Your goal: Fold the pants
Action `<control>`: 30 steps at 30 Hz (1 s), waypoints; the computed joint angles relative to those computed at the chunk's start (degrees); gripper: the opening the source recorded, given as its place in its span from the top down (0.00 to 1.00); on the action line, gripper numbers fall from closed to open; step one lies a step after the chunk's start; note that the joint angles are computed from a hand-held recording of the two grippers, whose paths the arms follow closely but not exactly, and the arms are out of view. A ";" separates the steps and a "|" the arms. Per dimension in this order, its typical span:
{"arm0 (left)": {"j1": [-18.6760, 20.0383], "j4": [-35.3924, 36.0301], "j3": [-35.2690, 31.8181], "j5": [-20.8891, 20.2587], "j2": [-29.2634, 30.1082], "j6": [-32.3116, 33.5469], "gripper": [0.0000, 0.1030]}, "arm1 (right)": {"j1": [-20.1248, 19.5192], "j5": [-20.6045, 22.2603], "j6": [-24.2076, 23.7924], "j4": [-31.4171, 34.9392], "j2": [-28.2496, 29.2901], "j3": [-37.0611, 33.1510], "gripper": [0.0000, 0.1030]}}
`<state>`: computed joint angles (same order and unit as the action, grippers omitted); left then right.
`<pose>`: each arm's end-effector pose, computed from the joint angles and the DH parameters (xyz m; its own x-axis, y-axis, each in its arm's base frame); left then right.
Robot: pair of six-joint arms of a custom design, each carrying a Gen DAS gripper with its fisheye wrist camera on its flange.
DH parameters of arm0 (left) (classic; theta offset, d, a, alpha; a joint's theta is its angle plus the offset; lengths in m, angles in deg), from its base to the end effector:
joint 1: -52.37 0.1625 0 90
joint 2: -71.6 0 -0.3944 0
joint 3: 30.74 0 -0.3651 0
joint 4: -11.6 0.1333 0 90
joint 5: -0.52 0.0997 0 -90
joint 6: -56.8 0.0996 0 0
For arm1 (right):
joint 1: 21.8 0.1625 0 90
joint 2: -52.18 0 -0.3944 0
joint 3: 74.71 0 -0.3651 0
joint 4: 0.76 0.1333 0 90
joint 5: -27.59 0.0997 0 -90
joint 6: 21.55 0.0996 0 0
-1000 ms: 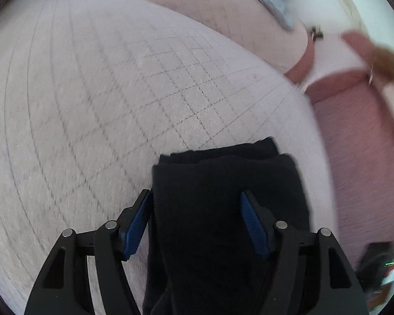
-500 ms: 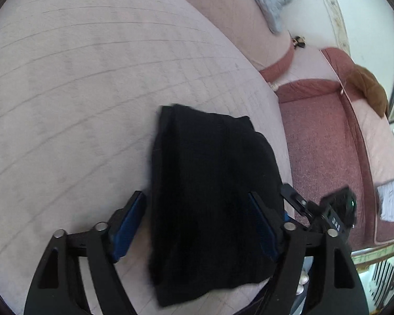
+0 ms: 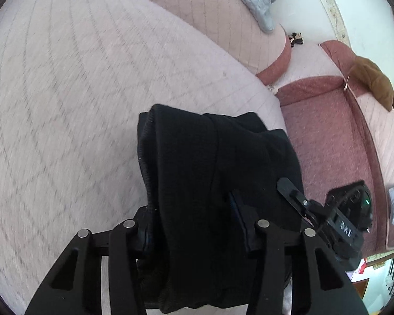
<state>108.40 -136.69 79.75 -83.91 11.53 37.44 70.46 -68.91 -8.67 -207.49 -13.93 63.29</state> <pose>-0.1841 -0.5292 0.1384 -0.9692 0.2419 -0.0453 0.2461 0.9558 -0.1611 0.1382 -0.4086 0.1762 -0.9771 0.1975 -0.0789 0.1947 0.6817 -0.7053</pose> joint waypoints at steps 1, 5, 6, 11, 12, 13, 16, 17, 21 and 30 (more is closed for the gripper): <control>-0.17 -0.08 -1.47 0.21 1.17 0.12 0.55 | 0.81 -1.26 -0.63 -0.41 0.13 -0.65 0.74; -0.04 1.57 -7.29 1.37 6.32 -1.06 0.54 | 2.75 -10.32 -3.32 -1.86 1.09 -3.64 0.61; -0.18 3.08 -8.84 3.51 7.85 -1.62 0.54 | 2.89 -12.79 -3.20 -1.71 1.27 -4.01 0.56; 0.49 3.33 -7.83 3.25 6.49 -3.12 0.54 | 2.27 -17.59 0.97 1.79 -0.89 -3.86 0.44; -0.14 2.37 -6.51 3.89 5.00 -2.56 0.54 | 2.87 -18.48 0.74 0.98 -1.34 -3.55 0.44; -0.88 1.31 -5.22 4.56 3.44 -1.71 0.54 | 3.87 -19.78 0.18 -0.56 -1.56 -3.28 0.44; -2.19 -2.26 -3.20 4.46 0.20 0.01 0.54 | 4.04 -15.73 0.29 -4.22 -3.62 -0.82 0.44; -2.17 -2.95 -3.66 3.19 0.06 0.08 0.53 | 3.33 -12.71 1.03 -4.95 -4.36 0.31 0.44; -2.72 -2.16 -8.40 3.49 4.40 -0.06 0.50 | 2.31 -5.27 5.82 -4.13 -3.83 1.94 0.44; 0.67 -2.33 -11.84 5.24 11.53 0.05 0.47 | -2.32 -0.39 12.16 -5.56 -1.41 4.85 0.46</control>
